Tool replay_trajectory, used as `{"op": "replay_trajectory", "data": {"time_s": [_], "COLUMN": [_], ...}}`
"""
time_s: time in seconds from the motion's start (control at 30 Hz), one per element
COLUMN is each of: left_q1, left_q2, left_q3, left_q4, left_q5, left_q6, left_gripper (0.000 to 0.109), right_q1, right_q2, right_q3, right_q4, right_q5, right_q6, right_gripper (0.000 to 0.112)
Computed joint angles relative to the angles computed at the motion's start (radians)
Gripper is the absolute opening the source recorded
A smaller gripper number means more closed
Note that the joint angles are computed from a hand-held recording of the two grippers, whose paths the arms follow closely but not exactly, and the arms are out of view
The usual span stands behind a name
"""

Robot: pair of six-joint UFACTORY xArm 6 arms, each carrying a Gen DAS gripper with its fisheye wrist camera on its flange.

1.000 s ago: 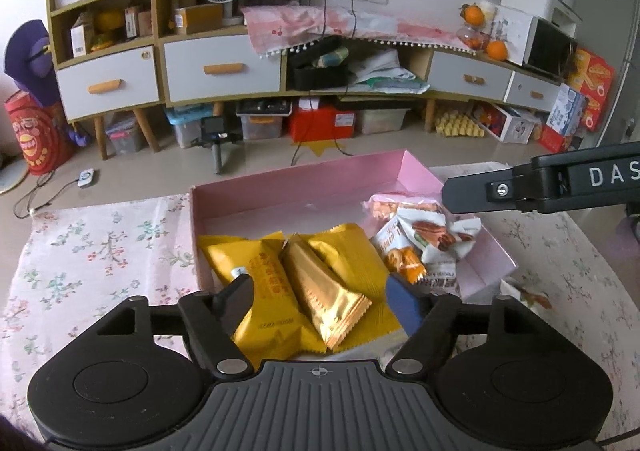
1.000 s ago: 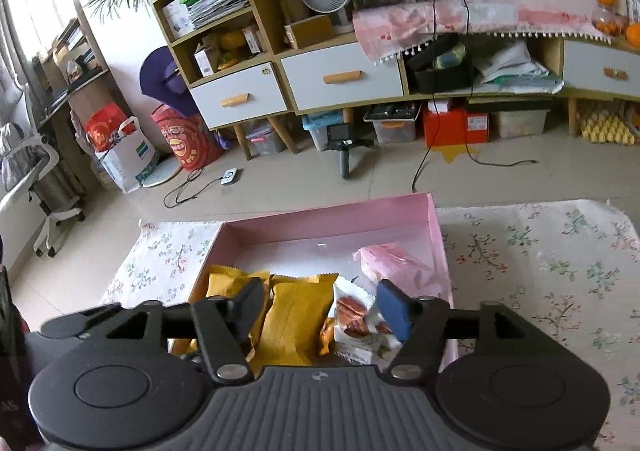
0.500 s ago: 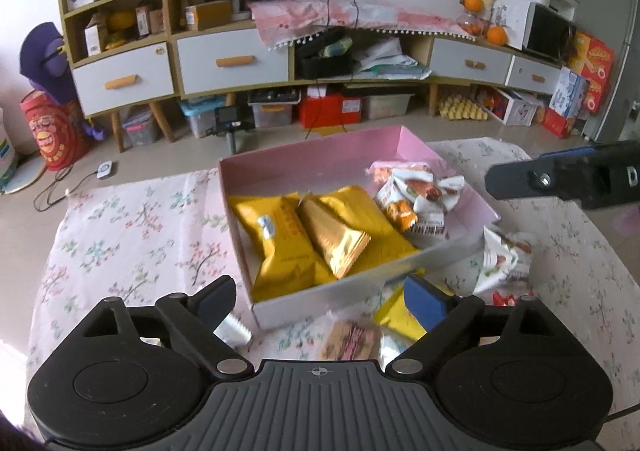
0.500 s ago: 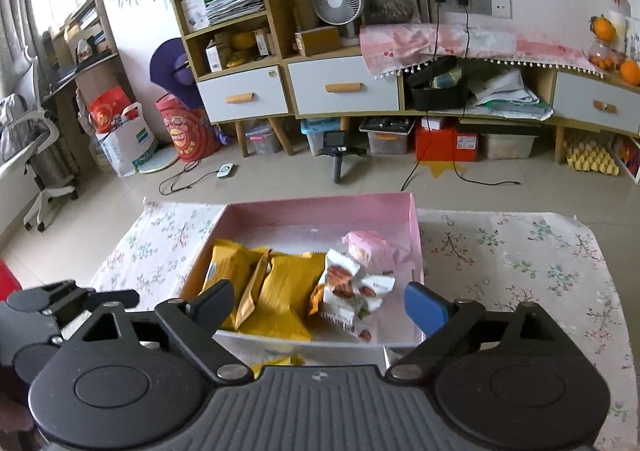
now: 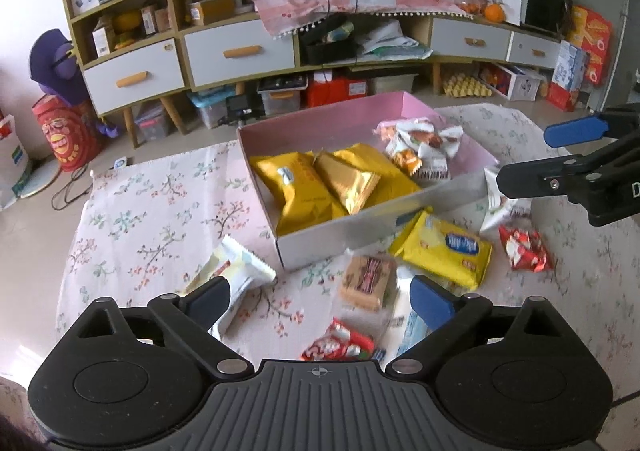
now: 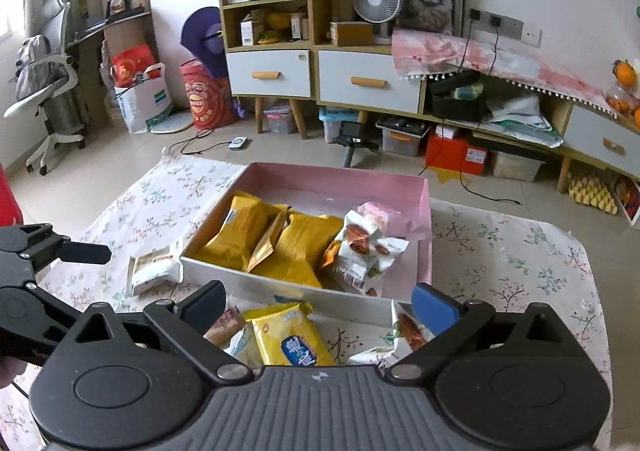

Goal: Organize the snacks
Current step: 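Move both open tools back over the snack pile, then grasp a silver packet with the left tool while the right grasps a red-white packet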

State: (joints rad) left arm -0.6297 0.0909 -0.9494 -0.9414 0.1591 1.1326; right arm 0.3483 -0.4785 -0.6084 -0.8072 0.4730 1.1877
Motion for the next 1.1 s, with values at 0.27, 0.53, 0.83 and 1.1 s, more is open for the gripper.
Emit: {"op": "replay_trajectory", "data": {"time_s": [0.27, 0.53, 0.83, 1.1], "left_q1": [0.022, 0.066, 0.063, 0.081], "left_q2": [-0.032, -0.040, -0.017, 0.005], "left_q3": [0.056, 0.106, 0.117, 0.102], "left_q4": [-0.343, -0.360, -0.295, -0.216], "left_q5": [0.010, 0.082, 0.096, 0.121], "left_q6": [0.439, 0.540, 0.463, 0.335], "left_gripper": [0.098, 0.098, 0.095, 0.065], "right_q1": [0.037, 0.067, 0.048, 0.009], "right_q2": [-0.011, -0.037, -0.034, -0.010], "right_q3": [0.060, 0.138, 0.187, 0.192], "right_q4": [-0.085, -0.053, -0.025, -0.069], "right_q5": [-0.016, -0.007, -0.020, -0.039], "right_q6": [0.012, -0.056, -0.062, -0.003], "right_gripper": [0.085, 0.085, 0.085, 0.085]}}
